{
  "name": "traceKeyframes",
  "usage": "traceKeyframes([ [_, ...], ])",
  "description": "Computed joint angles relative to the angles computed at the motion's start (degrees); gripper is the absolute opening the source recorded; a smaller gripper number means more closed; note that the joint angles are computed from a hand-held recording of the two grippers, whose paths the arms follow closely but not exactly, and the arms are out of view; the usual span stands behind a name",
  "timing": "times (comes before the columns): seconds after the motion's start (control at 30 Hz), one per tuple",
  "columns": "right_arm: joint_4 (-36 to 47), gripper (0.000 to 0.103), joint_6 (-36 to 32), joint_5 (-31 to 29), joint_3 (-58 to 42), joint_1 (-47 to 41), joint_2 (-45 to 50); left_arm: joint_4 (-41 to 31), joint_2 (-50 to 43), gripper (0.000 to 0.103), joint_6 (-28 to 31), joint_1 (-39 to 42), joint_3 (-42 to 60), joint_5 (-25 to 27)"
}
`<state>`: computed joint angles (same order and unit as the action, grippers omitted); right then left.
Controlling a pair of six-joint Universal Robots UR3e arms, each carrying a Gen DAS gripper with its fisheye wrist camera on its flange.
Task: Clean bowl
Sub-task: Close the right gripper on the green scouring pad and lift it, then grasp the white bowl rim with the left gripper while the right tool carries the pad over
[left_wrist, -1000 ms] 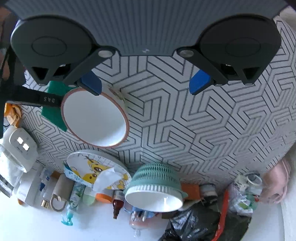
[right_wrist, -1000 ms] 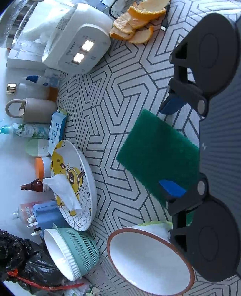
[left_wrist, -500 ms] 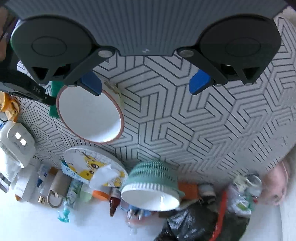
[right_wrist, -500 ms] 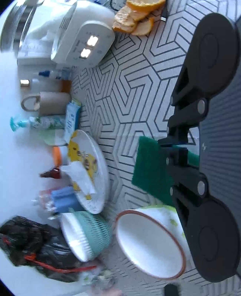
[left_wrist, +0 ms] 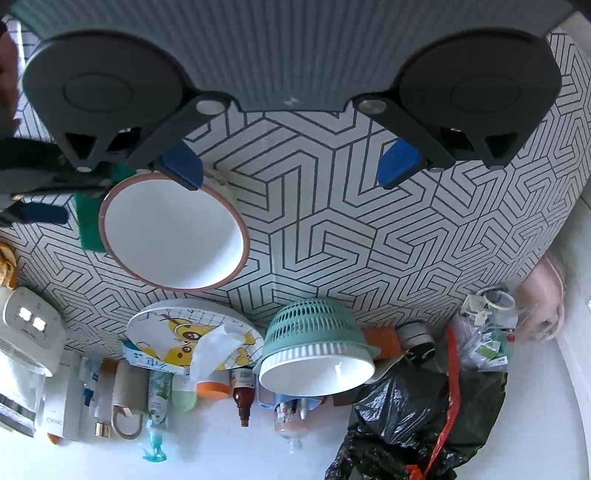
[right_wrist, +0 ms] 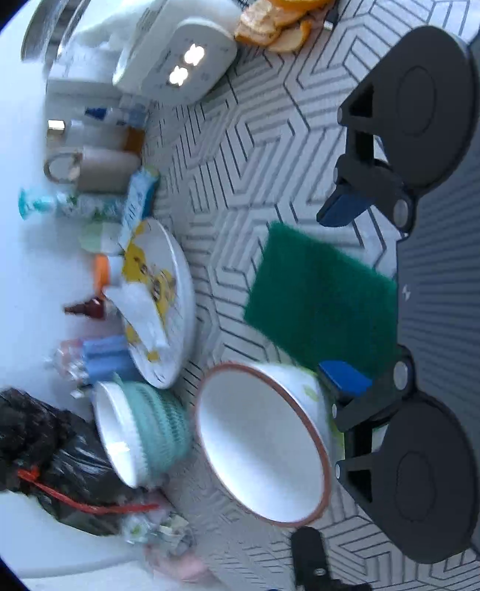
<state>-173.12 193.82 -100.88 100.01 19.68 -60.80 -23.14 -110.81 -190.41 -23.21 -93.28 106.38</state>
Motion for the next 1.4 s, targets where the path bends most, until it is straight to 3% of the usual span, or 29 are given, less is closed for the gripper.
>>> traceKeyframes([
  [0.13,1.17,0.092,-0.06,-2.37,-1.55,0.93,1.11,-0.42,0.18,0.103,-0.04,0.08,0.20,-0.15],
  [0.33,-0.73,0.092,-1.08,1.14,0.46,-0.88,0.50,0.04,-0.15,0.103,-0.11,-0.09,0.36,-0.41],
  [0.47,-7.23,0.074,-4.95,3.75,3.96,-1.20,0.41,0.36,-0.28,0.103,-0.09,-0.42,0.24,-0.01],
  [0.67,-10.20,0.068,-6.24,3.95,4.91,-0.92,0.99,0.18,-0.12,0.103,-0.08,-0.46,0.19,-0.18],
  [0.73,-11.54,0.055,-6.66,4.45,5.40,-0.61,1.06,1.96,1.10,0.103,1.86,1.05,-2.29,-2.16],
  [0.8,-11.57,0.029,-7.38,5.20,5.19,-0.24,1.06,3.18,2.06,0.103,3.21,2.05,-4.25,-3.68],
  [0.9,-11.17,0.015,-7.92,5.30,4.21,0.78,1.46,3.38,2.34,0.103,3.14,1.84,-4.90,-3.85],
  [1.0,-12.14,0.010,-7.36,5.22,4.68,1.09,1.40,2.59,2.19,0.103,3.25,1.90,-4.12,-4.25],
  [1.4,-18.70,0.010,-5.58,6.25,13.41,-1.22,-4.18,1.16,5.68,0.103,3.69,6.11,-5.74,-11.87],
])
